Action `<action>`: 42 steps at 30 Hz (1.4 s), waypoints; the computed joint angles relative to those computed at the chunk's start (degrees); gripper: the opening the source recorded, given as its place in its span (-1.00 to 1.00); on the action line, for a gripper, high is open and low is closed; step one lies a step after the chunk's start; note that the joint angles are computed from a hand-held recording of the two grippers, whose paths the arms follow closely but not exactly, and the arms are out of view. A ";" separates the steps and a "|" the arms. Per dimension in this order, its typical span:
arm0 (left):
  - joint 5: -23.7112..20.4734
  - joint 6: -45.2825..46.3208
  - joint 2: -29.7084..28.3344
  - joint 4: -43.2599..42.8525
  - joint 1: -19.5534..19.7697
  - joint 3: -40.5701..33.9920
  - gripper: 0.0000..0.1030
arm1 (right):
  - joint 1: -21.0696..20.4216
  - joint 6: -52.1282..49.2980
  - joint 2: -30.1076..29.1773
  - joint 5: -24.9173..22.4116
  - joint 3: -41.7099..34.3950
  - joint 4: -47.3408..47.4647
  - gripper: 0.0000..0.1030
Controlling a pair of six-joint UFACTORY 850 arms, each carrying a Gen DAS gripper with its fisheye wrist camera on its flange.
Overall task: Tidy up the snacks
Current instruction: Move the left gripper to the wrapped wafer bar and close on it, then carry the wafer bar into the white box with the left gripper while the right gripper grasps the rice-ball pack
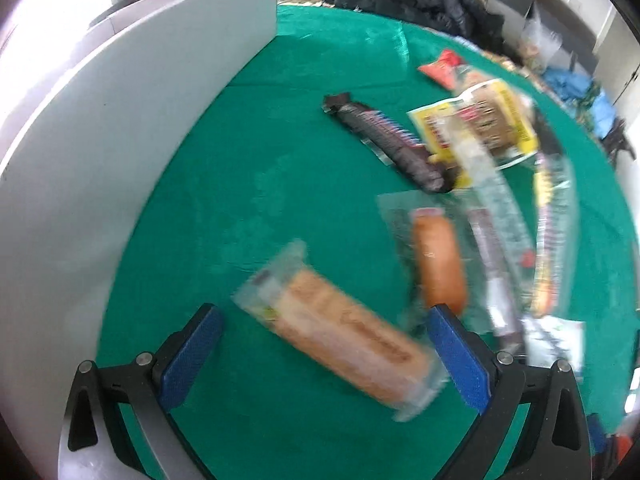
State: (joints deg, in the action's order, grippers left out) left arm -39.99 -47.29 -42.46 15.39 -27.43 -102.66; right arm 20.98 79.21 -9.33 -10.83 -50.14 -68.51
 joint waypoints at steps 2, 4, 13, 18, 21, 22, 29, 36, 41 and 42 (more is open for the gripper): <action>-0.98 -1.46 0.71 3.15 0.26 1.49 0.96 | -0.06 -1.05 0.20 0.14 0.17 0.90 0.83; -1.19 -2.04 1.81 4.89 0.76 3.44 0.97 | -0.11 -2.30 0.25 0.21 0.14 2.06 0.83; 3.28 -4.36 5.23 8.36 0.72 9.65 1.00 | -0.17 -6.99 -0.09 -0.03 -0.46 6.80 0.85; 7.00 -10.48 6.67 15.28 -0.14 12.67 1.00 | -0.18 -6.87 -0.09 -0.04 -0.46 6.69 0.85; 9.51 -14.04 8.52 19.76 -0.46 15.96 1.00 | -0.17 -6.73 -0.11 -0.05 -0.47 6.54 0.85; 9.86 -14.01 8.73 19.99 -0.39 16.31 1.00 | -0.17 -6.46 -0.07 -0.04 -0.43 6.27 0.85; 7.31 -1.72 8.70 9.69 0.27 14.77 0.99 | -0.16 -5.80 -0.06 -0.04 -0.42 5.63 0.86; 10.59 4.06 10.00 9.22 -0.87 15.62 -0.29 | -0.17 -5.78 0.00 -0.01 -0.36 5.58 0.86; 11.17 5.51 10.96 9.81 -2.28 16.89 -0.42 | -0.12 -4.97 -0.07 0.07 -0.45 4.71 0.86; 11.58 6.23 11.52 9.41 -2.47 17.65 -0.42 | -0.15 -4.92 -0.08 0.10 -0.49 4.63 0.86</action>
